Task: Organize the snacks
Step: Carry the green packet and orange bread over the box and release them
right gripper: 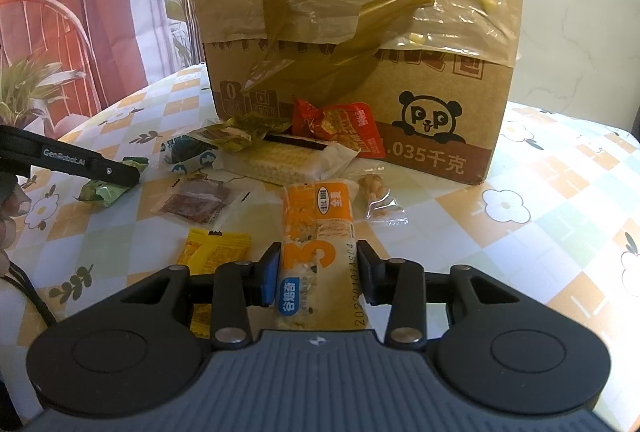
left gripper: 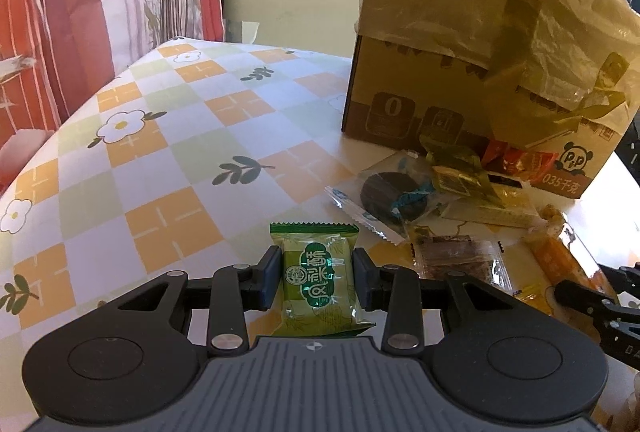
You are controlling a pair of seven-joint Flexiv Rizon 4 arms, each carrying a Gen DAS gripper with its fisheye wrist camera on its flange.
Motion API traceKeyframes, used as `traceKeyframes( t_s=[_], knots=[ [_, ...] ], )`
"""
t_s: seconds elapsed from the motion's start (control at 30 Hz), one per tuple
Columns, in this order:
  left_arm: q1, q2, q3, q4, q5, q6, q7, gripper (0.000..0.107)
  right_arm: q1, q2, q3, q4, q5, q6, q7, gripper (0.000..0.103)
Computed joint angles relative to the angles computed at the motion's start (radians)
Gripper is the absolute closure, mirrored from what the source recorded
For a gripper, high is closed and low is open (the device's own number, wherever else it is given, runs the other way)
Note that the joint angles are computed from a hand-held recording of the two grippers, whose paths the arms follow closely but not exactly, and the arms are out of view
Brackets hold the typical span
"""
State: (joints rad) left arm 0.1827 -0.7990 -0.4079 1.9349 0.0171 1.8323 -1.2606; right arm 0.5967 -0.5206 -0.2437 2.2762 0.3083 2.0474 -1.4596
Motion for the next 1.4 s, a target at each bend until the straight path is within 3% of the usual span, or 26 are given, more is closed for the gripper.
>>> traceKeyframes(
  t_s=[0.3, 0.57, 1.0, 1.2, 1.3, 1.4],
  knots=[
    [0.033, 0.015, -0.033, 0.02, 0.022, 0.027, -0.021, 0.067, -0.06, 0.045, 0.064, 0.024, -0.042, 0.005, 0.01, 0.064],
    [0.058, 0.032, -0.057, 0.028, 0.071, 0.078, -0.049, 0.067, -0.081, 0.083, 0.075, 0.009, -0.028, 0.035, -0.003, 0.064],
    [0.184, 0.05, -0.207, -0.02, 0.201, 0.121, -0.119, 0.067, -0.186, 0.163, 0.149, -0.068, -0.04, 0.126, -0.091, 0.064],
    [0.208, 0.034, -0.29, -0.097, 0.242, 0.105, -0.101, 0.067, -0.222, 0.188, 0.139, -0.165, -0.042, 0.09, -0.129, 0.064],
    [0.232, -0.004, -0.369, -0.151, 0.262, 0.083, -0.077, 0.067, -0.207, 0.18, 0.1, -0.234, -0.021, 0.062, -0.163, 0.064],
    [0.207, -0.043, -0.413, -0.232, 0.249, 0.038, -0.031, 0.067, -0.181, 0.147, 0.034, -0.322, 0.007, 0.004, -0.179, 0.064]
  ],
)
